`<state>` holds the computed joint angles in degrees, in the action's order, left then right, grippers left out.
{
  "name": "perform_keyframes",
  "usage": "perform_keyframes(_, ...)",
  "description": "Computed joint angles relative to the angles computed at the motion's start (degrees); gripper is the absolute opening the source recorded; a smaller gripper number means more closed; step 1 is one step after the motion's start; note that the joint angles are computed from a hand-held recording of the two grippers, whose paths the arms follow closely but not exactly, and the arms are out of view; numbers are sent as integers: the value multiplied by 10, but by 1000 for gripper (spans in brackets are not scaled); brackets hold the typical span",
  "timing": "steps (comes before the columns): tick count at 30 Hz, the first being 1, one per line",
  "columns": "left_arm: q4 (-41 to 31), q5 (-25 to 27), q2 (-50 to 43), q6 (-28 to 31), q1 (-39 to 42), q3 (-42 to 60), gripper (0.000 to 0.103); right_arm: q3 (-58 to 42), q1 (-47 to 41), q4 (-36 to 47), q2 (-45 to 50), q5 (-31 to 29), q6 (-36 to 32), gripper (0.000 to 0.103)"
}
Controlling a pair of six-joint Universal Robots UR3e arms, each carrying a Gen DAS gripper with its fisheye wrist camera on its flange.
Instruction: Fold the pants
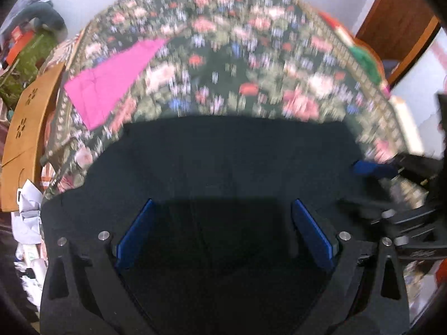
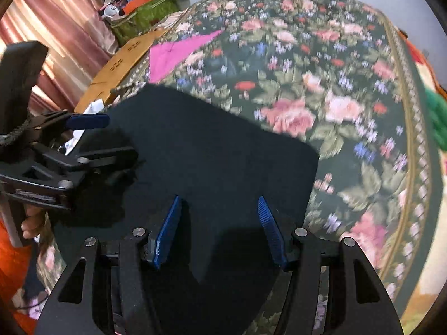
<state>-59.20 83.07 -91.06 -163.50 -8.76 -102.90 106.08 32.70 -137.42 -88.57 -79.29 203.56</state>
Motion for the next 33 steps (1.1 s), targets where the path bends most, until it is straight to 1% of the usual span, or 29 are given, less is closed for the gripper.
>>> perform_keyframes(2, 27, -10, 10, 13, 10, -29, 103, 13, 0, 6, -16, 1, -4, 57)
perform_keyframes(5, 4, -31, 17, 19, 30, -29, 103, 32, 9, 3, -37, -10, 8, 60)
perform_keyframes(7, 8, -29, 28, 21, 33, -41, 103, 48, 13, 0, -53, -16, 16, 61)
perform_keyframes(11, 28, -9, 73, 28, 33, -78, 103, 76, 19, 0, -85, -25, 49, 63)
perform_keyframes(14, 18, -19, 110, 43, 51, -102, 103, 111, 19, -6, -121, -23, 78, 64)
perform_keyframes(16, 11, -24, 137, 52, 65, -119, 103, 118, 25, -1, -135, -32, 90, 64)
perform_keyframes(22, -47, -54, 226, 89, 132, -156, 103, 134, 51, 25, -178, -65, 129, 64)
perform_keyframes(26, -102, -98, 279, 112, 187, -171, 103, 119, 78, 50, -182, -99, 156, 64)
perform_keyframes(28, -131, -110, 296, 116, 208, -168, 103, 104, 90, 65, -180, -120, 163, 64)
perform_keyframes(33, -166, -111, 358, 140, 260, -168, 103, 57, 118, 85, -170, -172, 178, 64)
